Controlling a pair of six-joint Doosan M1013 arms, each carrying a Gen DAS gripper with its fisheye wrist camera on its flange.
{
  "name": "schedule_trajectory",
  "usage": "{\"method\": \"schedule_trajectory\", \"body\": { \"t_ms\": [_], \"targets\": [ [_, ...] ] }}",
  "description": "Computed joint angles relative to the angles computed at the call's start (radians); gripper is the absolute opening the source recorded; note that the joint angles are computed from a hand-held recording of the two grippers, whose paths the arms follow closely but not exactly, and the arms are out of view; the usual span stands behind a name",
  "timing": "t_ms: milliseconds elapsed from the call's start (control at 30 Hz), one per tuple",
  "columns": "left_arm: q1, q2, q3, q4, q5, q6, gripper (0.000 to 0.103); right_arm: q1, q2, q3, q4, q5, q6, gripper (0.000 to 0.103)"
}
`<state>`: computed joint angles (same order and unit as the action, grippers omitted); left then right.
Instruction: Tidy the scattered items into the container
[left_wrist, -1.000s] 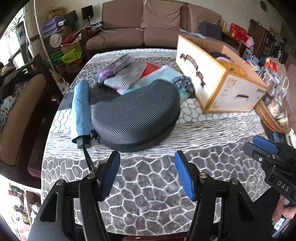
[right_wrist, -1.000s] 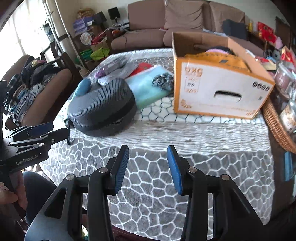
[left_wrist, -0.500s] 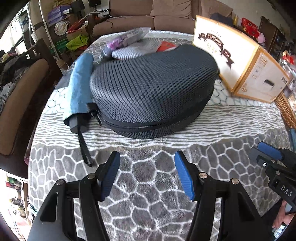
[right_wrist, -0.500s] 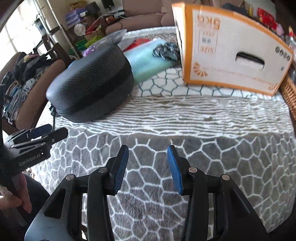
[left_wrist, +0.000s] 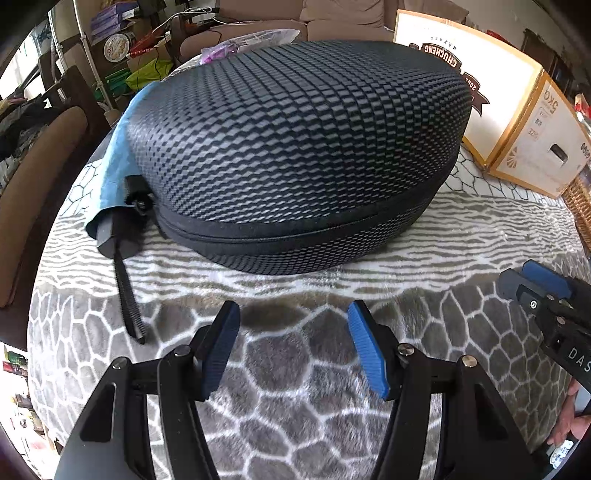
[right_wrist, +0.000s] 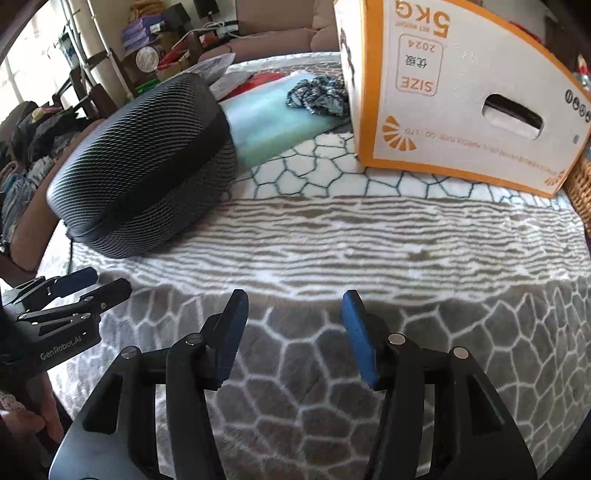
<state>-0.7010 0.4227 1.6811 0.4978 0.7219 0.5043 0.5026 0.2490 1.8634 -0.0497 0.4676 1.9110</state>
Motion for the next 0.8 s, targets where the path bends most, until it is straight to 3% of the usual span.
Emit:
{"method": "schedule_trajectory", "body": {
  "t_ms": [233, 300, 333, 800],
  "targets": [
    [-0.020, 0.016, -0.032, 0.010, -0.027, -0.012, 0.061, -0.021, -0.003, 0.005, -0.103, 0.001, 0.085, 0.051],
    [-0.030, 0.028, -0.050, 0.018, -0.015, -0.019, 0.074, -0.031, -0.008, 0.011, -0.126, 0.000, 0.106, 0.051],
    [-0.033, 0.031, -0.055, 0.017, -0.017, -0.022, 0.075, -0.037, -0.009, 0.011, -0.142, 0.002, 0.116, 0.051],
    [-0.081, 0.086, -0.132, 0.035, 0.023, -0.011, 0.077, -0.059, -0.001, 0.033, -0.259, -0.052, 0.213, 0.058]
  ]
}}
